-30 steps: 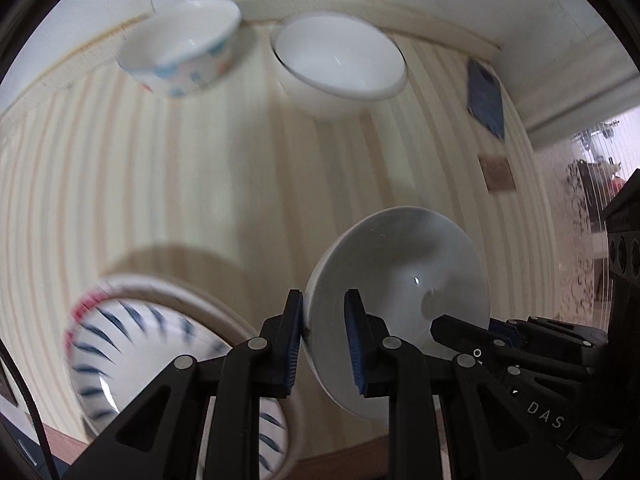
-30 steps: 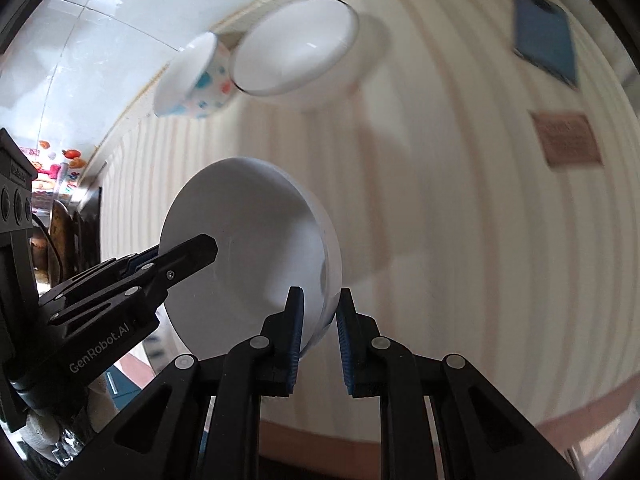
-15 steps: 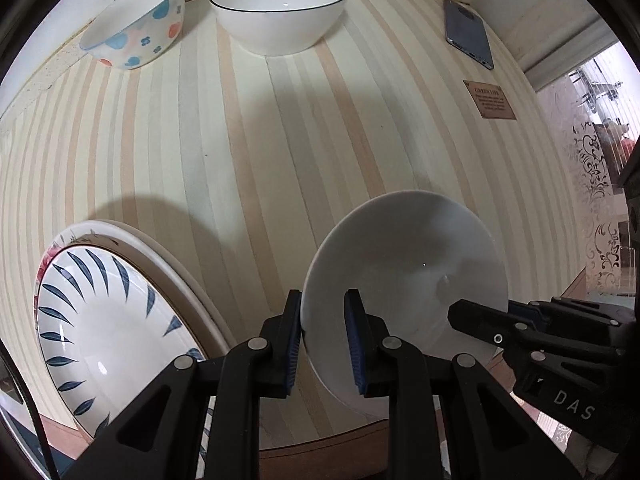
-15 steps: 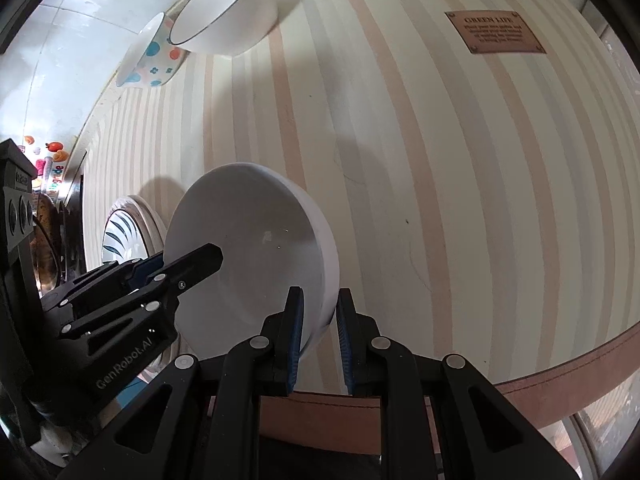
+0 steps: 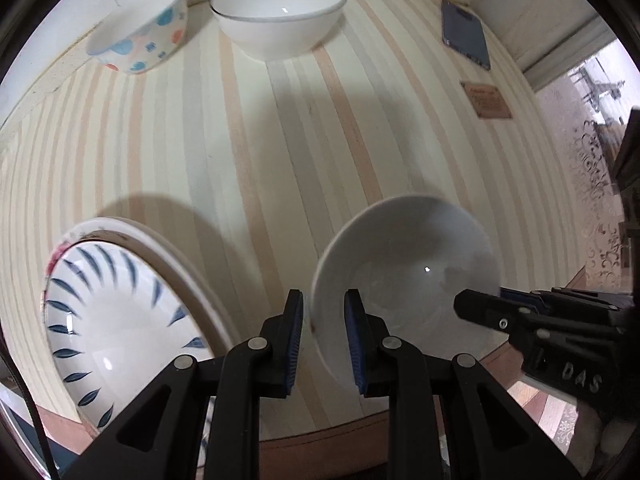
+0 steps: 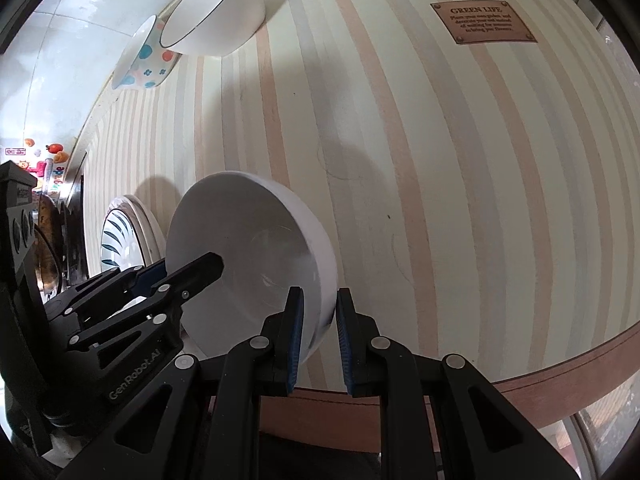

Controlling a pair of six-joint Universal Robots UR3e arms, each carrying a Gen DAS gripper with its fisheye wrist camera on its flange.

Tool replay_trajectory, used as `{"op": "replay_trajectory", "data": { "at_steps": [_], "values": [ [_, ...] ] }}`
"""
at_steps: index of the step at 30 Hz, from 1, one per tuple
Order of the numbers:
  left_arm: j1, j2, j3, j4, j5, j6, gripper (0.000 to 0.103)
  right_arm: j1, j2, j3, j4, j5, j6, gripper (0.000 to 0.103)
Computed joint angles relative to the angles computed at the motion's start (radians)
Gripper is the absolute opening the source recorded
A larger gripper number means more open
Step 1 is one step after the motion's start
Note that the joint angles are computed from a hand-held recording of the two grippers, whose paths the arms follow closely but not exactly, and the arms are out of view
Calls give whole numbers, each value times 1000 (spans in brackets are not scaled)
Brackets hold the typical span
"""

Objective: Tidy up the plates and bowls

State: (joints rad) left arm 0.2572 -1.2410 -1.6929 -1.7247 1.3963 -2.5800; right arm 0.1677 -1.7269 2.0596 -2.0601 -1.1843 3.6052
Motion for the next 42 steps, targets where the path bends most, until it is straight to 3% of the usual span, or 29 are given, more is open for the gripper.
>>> {"op": "replay_trajectory", "data": {
  "at_steps": [6, 9, 13, 20, 24, 28, 29, 31, 32, 34, 38, 42],
  "values": [
    [105, -72, 284, -143, -106, 41, 21, -95, -94, -32, 152, 37, -87, 18],
    [102, -189, 412, -76, -150, -36, 29, -177, -152, -97, 266, 54, -152, 20],
    [42, -442, 630, -2, -141, -186, 29, -265, -113, -195, 264, 115, -198, 50],
    [-56, -806, 930, 41, -55, -300, 29, -222, 303, -517, 33, 108, -109, 52],
    [-64, -910, 964, 46, -53, -329, 29, -176, 563, -776, 34, 89, -79, 52],
    [-70, -913, 908, 110, -72, -335, 28, -153, 781, -1031, 113, 87, -64, 52],
    [-70, -910, 892, 127, -78, -330, 19, -149, 832, -1088, 128, 91, -58, 52],
    [-77, -914, 886, 143, -78, -324, 16, -144, 881, -1127, 133, 102, -50, 46],
    [-79, -910, 878, 154, -75, -324, 16, -151, 888, -1108, 119, 114, -60, 32],
    [-82, -902, 880, 150, -82, -315, 16, -143, 919, -1143, 142, 109, -63, 17],
    [-89, -871, 880, 143, -84, -280, 16, -103, 942, -1196, 141, 26, -51, 15],
    [-68, -801, 846, 120, -113, -232, 16, -100, 887, -1133, 128, 26, -34, 14]
  ]
}}
